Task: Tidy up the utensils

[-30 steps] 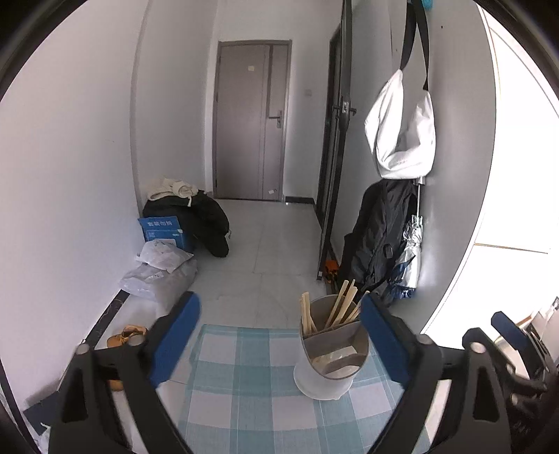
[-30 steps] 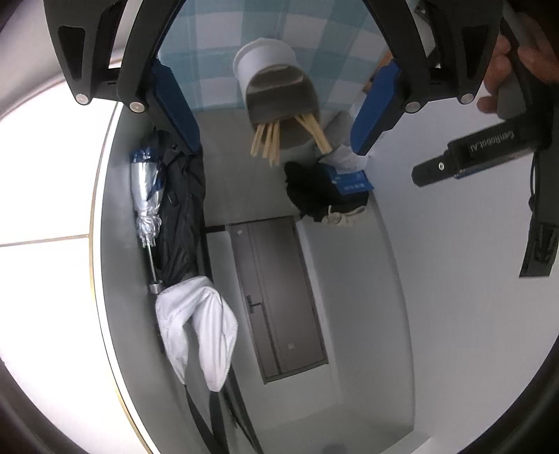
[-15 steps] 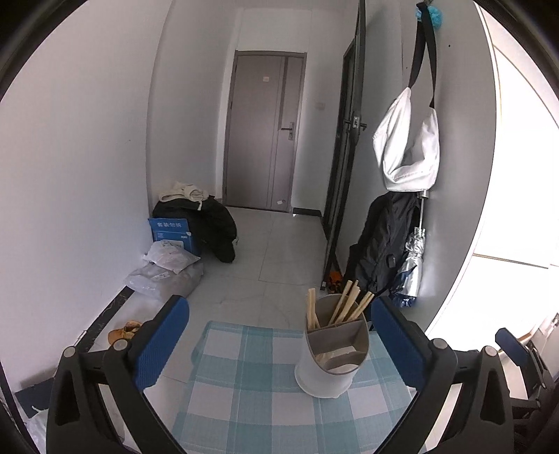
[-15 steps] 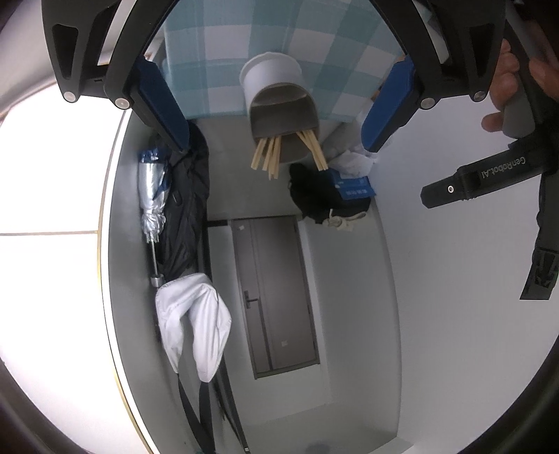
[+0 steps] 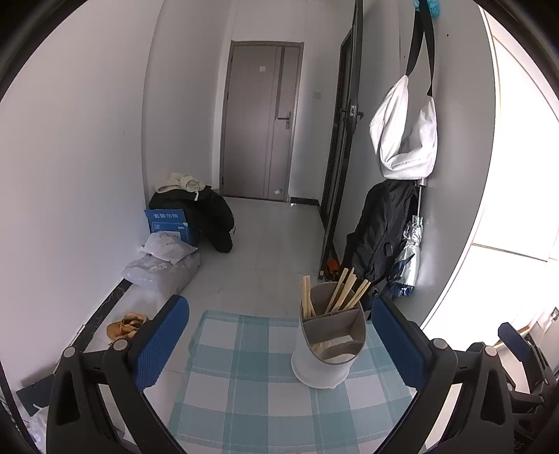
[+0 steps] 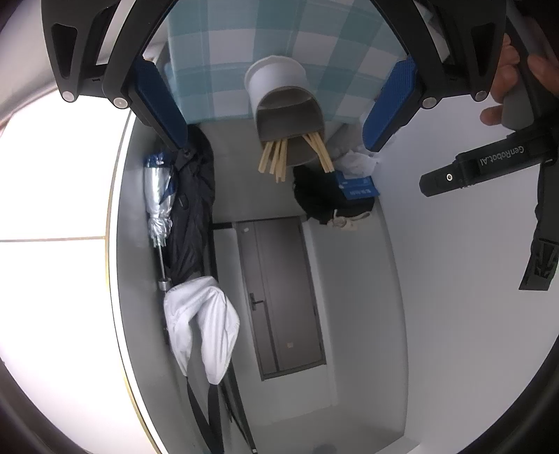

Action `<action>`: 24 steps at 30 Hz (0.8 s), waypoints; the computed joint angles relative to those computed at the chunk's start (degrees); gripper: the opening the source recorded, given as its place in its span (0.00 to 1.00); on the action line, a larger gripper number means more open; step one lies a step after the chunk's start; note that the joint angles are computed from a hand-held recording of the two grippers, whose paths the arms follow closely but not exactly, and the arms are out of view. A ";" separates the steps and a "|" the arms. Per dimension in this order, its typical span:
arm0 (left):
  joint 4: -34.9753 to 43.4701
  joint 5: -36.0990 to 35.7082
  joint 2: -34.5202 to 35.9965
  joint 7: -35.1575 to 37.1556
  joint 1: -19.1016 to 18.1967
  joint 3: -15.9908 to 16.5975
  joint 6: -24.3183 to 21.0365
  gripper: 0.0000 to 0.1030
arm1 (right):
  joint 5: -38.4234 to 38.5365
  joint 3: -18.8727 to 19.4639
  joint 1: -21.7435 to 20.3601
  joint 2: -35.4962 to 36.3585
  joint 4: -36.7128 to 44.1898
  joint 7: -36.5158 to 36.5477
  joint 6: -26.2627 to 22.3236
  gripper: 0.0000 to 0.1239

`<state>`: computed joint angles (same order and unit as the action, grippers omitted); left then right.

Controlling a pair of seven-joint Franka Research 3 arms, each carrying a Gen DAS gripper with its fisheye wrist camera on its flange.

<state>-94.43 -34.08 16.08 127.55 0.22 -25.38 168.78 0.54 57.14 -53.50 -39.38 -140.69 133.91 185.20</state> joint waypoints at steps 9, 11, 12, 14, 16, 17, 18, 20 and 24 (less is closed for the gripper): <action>0.07 0.25 0.37 -0.58 0.05 0.03 0.23 0.99 | -0.68 0.32 -0.68 -0.71 0.21 0.60 -0.70 0.82; 0.12 0.03 0.42 -0.04 0.39 -0.46 0.47 0.99 | -0.76 0.31 -0.68 -0.60 0.27 0.76 -0.76 0.82; -0.01 0.09 0.34 -0.08 0.38 -0.47 0.75 0.99 | -0.83 0.42 -0.81 -0.73 0.31 0.86 -0.92 0.82; 0.03 0.07 0.35 -0.08 0.56 -0.68 0.58 0.99 | -0.98 0.34 -0.80 -0.59 0.36 1.01 -0.88 0.82; 0.23 -0.06 0.45 -0.32 0.57 -0.64 0.06 0.99 | -1.10 0.32 -0.79 -0.39 0.47 1.11 -1.01 0.82; 0.29 0.07 0.52 -0.61 0.45 -0.48 0.00 0.99 | -1.17 0.35 -0.83 -0.46 0.48 1.20 -0.95 0.82; 0.46 -0.26 0.60 -0.18 0.71 -0.77 -0.38 0.99 | -1.25 0.41 -0.93 -0.48 0.53 1.24 -0.85 0.82; 0.47 0.45 0.66 -0.84 0.14 -0.17 -0.13 0.99 | -1.36 0.59 -1.14 -0.66 0.54 1.31 -0.75 0.82; 0.66 0.56 0.81 -0.93 0.39 -0.46 -0.31 0.99 | -1.42 0.67 -1.14 -0.44 0.59 1.22 -0.79 0.82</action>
<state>-93.78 -33.52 16.88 126.62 0.60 -25.84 168.47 -0.88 57.80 -54.64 -39.82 -140.10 135.13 184.41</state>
